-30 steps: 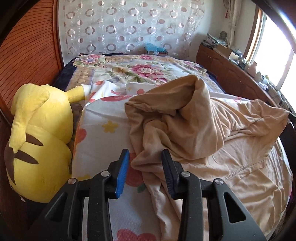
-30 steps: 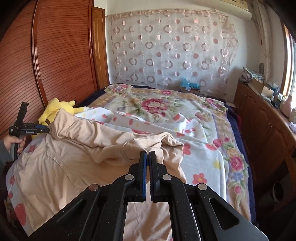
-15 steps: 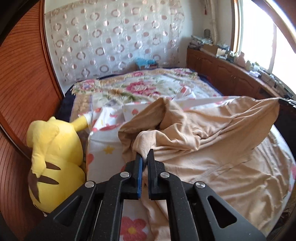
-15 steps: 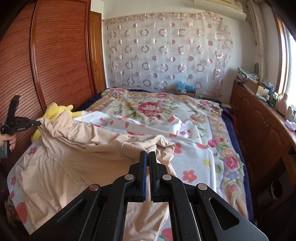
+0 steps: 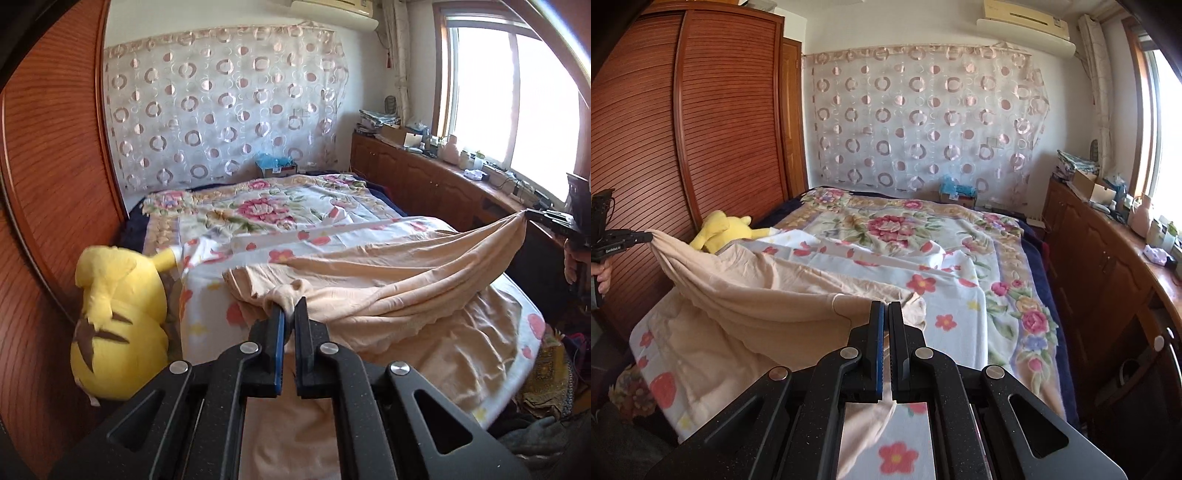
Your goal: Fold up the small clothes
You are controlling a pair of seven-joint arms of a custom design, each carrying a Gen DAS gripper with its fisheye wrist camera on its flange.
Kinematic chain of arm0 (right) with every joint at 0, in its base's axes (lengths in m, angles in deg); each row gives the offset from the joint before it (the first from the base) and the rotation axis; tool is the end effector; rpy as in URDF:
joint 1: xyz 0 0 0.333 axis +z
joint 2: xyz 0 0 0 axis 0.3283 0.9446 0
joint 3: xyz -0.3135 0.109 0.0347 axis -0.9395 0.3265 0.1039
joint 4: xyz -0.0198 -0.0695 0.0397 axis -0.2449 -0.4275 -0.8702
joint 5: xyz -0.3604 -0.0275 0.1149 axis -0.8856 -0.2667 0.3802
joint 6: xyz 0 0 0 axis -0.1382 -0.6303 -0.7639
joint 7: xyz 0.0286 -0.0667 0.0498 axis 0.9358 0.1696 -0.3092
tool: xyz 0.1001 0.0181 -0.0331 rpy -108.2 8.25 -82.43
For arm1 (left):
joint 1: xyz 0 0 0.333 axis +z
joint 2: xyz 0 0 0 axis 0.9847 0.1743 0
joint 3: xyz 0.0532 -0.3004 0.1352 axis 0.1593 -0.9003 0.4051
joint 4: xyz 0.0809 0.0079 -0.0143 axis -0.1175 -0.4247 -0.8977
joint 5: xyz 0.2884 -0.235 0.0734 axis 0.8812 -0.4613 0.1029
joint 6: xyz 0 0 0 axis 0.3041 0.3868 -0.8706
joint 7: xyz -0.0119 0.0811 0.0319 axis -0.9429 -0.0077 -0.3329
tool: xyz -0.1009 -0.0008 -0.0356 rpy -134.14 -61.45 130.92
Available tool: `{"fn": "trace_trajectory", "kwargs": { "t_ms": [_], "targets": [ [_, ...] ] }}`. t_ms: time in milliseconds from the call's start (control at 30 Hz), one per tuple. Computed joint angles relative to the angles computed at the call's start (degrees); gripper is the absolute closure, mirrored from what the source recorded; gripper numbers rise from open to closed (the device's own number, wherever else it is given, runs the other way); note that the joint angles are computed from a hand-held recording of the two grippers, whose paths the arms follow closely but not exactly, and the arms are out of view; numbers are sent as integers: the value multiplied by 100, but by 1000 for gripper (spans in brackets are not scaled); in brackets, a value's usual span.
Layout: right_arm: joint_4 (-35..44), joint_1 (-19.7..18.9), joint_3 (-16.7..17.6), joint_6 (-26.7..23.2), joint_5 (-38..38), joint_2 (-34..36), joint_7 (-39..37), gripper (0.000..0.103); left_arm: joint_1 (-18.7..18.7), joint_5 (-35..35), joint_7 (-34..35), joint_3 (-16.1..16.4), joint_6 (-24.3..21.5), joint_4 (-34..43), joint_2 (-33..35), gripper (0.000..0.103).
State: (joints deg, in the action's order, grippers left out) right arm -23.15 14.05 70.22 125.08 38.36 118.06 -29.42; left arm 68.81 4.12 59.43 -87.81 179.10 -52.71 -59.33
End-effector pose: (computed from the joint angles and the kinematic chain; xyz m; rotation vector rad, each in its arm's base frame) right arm 0.7651 0.0259 0.5901 -1.9519 0.7001 -0.4978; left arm 0.5831 -0.2239 0.5445 -1.8361 1.4032 -0.7563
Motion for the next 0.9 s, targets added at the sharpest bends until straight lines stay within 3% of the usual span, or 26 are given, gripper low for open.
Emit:
{"fn": "trace_trajectory", "kwargs": {
  "t_ms": [167, 333, 533, 700, 767, 900],
  "targets": [
    [-1133, -237, -86, -193, 361, -665, -528, 101, -9, 101, -708, -71, 3, -794, -377, 98],
    [-1681, 14, -420, 19, -20, -707, -434, 101, 5, -203, -983, -161, 114, -1223, -296, 98],
    [-1535, 149, -498, 62, -385, -382, 92, 101, -62, -267, -1144, -157, 262, -1358, -138, 95],
    [-1629, 126, -385, 314, -299, -498, 127, 90, -156, 96, -1545, -151, 139, -1345, -183, 69],
    [-1751, 115, -343, 427, -186, -587, -26, 75, -173, 275, -1728, -154, 113, -1349, -208, 67],
    [-2285, 1, -292, 576, 275, -865, -536, 66, -216, 252, -1609, -188, -221, -1190, -76, 63]
  ]
}}
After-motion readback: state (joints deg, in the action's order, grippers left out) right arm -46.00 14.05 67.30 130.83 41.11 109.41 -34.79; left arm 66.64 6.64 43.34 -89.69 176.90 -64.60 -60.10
